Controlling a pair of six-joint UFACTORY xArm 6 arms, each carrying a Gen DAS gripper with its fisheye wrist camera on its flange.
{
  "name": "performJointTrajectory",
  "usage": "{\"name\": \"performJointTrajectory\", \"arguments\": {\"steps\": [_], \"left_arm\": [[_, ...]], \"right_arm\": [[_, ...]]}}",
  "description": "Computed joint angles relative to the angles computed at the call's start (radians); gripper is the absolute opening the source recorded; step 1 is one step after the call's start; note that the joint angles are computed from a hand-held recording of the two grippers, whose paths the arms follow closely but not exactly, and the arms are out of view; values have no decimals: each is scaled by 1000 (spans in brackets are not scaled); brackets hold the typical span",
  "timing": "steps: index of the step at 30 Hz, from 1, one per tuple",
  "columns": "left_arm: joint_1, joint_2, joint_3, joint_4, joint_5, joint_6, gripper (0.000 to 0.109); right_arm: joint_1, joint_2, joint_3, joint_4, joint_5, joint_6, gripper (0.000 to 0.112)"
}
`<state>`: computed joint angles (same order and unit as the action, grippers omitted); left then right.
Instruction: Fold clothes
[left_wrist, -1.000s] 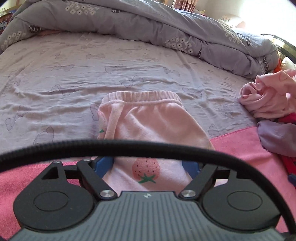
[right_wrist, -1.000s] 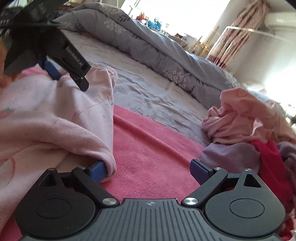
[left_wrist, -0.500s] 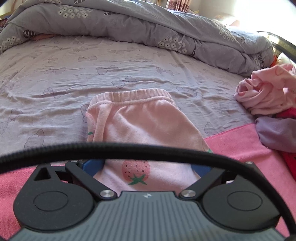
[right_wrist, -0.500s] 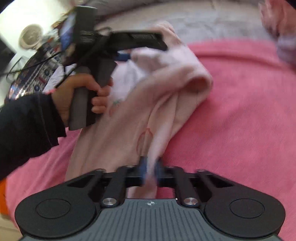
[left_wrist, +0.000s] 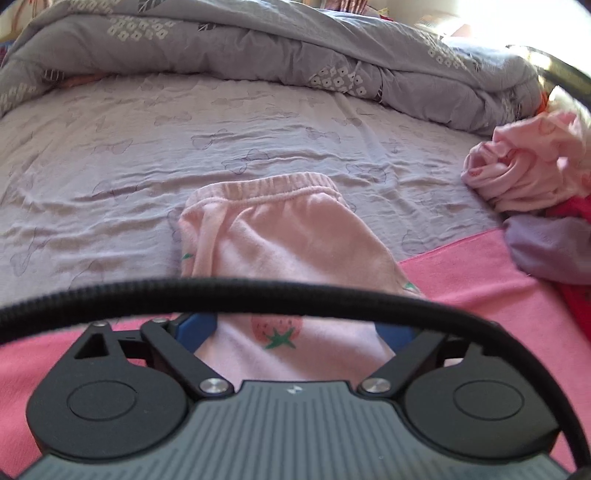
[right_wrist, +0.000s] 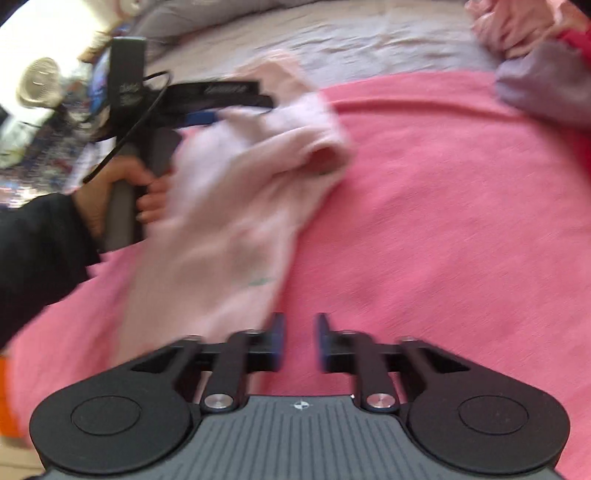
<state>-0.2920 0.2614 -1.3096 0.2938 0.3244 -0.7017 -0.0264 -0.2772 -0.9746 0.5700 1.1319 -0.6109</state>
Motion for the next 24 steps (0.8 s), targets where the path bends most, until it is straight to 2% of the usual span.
{"name": "performJointTrajectory", "arguments": {"steps": [1,3,6,9,11,14,15,16,19,22,23,24], "left_arm": [[-1,-50,52,-26,-15,6,90],[-15,-177,174,-45,-26,6,90],[-84,-383,337,-63,50,17,90],[-191,-553,442,-62,206,8,90],[-266,-637,494,-107,320,14,90],[-352,-748,580,-240,395,23,90],[-381,-771,597,-243,417,12,90],[-413,-782,602,-217,446,-7,90],[-491,-784,610,-99,509,-72,90],[-532,-781,616,-20,532,-121,93],[-535,-779,613,-11,536,-134,94],[-538,-780,612,-7,539,-142,94]], "right_arm": [[-6,-10,3,19,35,-18,61],[0,-40,27,20,82,-41,60],[33,-86,69,-54,94,4,12],[13,-144,101,-66,94,28,11],[-9,-178,109,-80,107,17,11],[-59,-232,117,-91,201,-101,26],[-91,-242,113,-84,264,-144,37],[-121,-252,110,-79,325,-183,41],[-180,-307,128,-80,481,-274,40],[-183,-424,201,-109,520,-373,39],[-170,-464,236,-117,499,-391,35],[-153,-492,256,-131,477,-387,17]]}}
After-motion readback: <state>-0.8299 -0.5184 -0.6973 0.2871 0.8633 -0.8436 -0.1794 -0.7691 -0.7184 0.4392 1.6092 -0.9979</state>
